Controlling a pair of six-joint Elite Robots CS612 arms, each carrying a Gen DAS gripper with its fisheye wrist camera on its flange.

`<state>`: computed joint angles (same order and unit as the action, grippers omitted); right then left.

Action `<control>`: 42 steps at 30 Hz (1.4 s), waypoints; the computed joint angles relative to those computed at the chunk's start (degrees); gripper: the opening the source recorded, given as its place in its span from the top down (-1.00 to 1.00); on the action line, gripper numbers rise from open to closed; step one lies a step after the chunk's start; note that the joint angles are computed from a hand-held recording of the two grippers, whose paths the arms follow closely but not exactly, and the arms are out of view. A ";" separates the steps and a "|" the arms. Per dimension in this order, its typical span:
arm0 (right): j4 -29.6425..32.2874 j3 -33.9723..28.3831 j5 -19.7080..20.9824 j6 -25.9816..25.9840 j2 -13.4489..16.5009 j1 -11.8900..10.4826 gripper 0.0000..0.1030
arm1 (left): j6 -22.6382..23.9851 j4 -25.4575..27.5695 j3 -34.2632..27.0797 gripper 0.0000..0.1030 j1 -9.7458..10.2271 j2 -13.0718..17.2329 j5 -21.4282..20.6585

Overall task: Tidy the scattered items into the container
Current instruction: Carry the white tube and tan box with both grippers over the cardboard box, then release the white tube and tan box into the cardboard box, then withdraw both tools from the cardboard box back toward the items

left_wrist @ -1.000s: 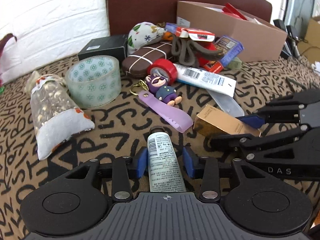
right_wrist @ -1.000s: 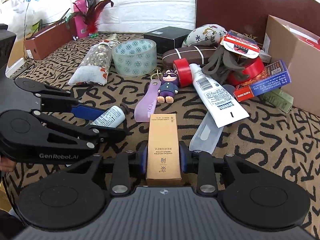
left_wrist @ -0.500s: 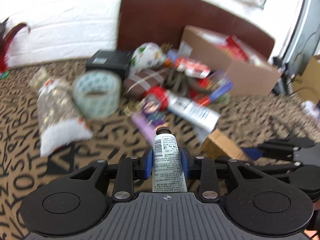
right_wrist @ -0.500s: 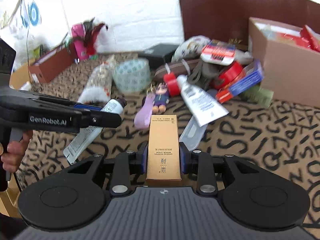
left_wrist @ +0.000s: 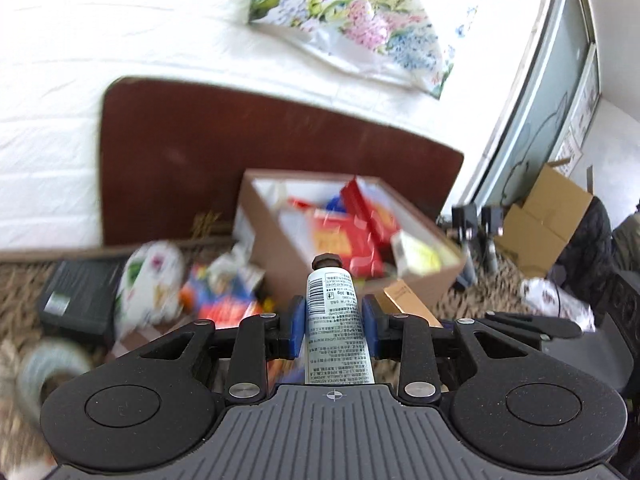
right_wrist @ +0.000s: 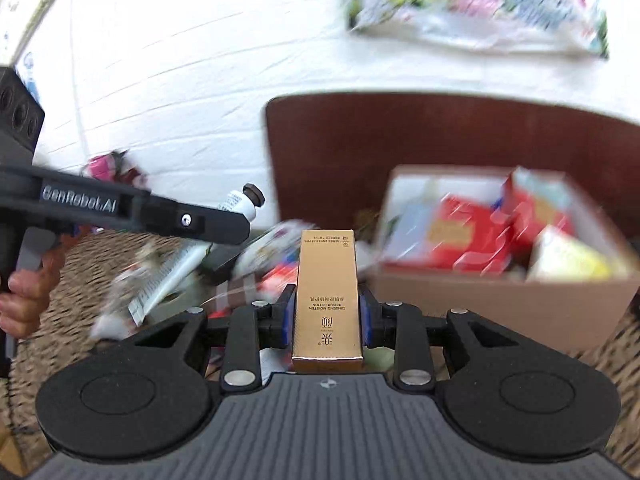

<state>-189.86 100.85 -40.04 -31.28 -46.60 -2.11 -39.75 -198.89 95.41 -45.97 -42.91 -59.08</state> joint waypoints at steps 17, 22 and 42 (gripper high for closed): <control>11.56 -27.69 -11.33 6.75 12.24 3.82 0.34 | -3.74 22.11 -32.44 0.44 9.31 13.64 -6.36; 14.07 -35.22 -12.46 8.95 16.47 4.91 0.33 | -3.70 25.48 -38.52 0.33 10.58 17.40 -4.77; 7.39 -27.68 -15.57 5.15 12.89 4.71 -0.86 | -2.01 23.38 -29.60 -0.93 9.51 13.11 -6.28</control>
